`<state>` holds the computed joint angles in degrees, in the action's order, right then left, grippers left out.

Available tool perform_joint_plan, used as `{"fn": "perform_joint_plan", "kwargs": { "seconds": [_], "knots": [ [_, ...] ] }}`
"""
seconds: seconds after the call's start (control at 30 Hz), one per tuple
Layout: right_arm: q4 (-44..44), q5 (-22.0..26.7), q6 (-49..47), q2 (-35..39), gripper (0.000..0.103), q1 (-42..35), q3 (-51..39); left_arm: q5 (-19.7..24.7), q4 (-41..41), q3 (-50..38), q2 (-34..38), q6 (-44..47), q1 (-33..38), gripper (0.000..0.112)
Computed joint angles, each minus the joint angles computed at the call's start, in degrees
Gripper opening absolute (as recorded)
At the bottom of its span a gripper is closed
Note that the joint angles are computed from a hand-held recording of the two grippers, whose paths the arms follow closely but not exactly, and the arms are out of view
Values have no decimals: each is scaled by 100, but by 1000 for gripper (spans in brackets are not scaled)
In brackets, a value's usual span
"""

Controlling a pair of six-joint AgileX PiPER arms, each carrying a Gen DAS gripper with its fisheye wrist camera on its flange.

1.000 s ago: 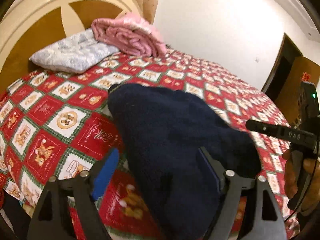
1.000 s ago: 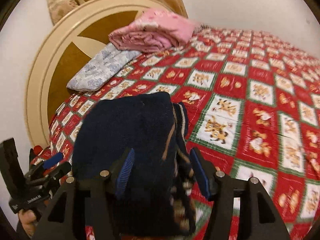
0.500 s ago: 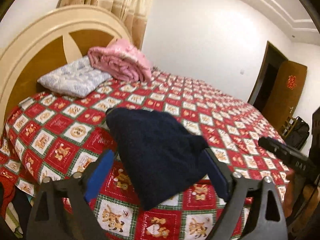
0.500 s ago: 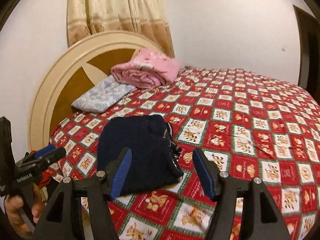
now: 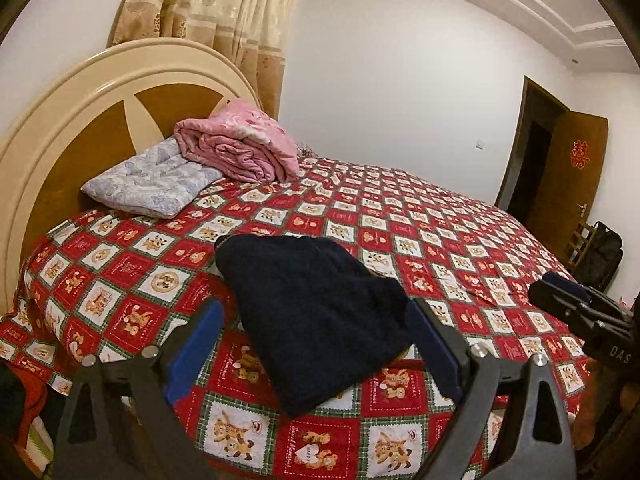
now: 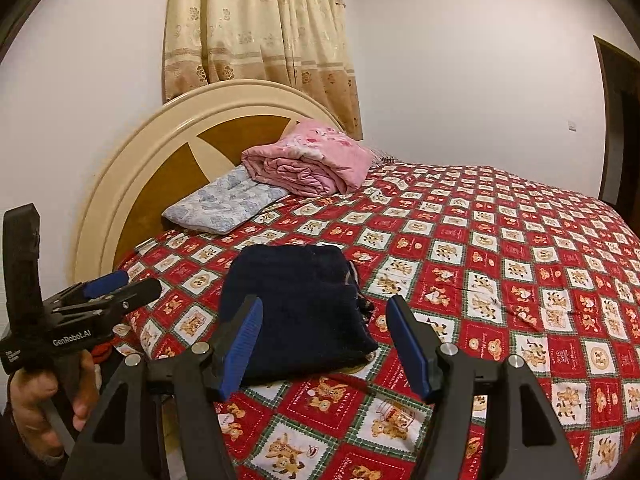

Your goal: Fold small clothes

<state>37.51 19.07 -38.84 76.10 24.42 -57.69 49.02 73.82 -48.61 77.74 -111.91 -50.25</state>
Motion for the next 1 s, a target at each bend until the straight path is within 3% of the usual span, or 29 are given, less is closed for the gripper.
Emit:
{"fn": "perform_joint_plan", "kwargs": {
  "seconds": [1.0],
  "knots": [
    [517,-159,-447,-300,65,85,372,89,-210,-181,135,293,-107,103]
  ]
}}
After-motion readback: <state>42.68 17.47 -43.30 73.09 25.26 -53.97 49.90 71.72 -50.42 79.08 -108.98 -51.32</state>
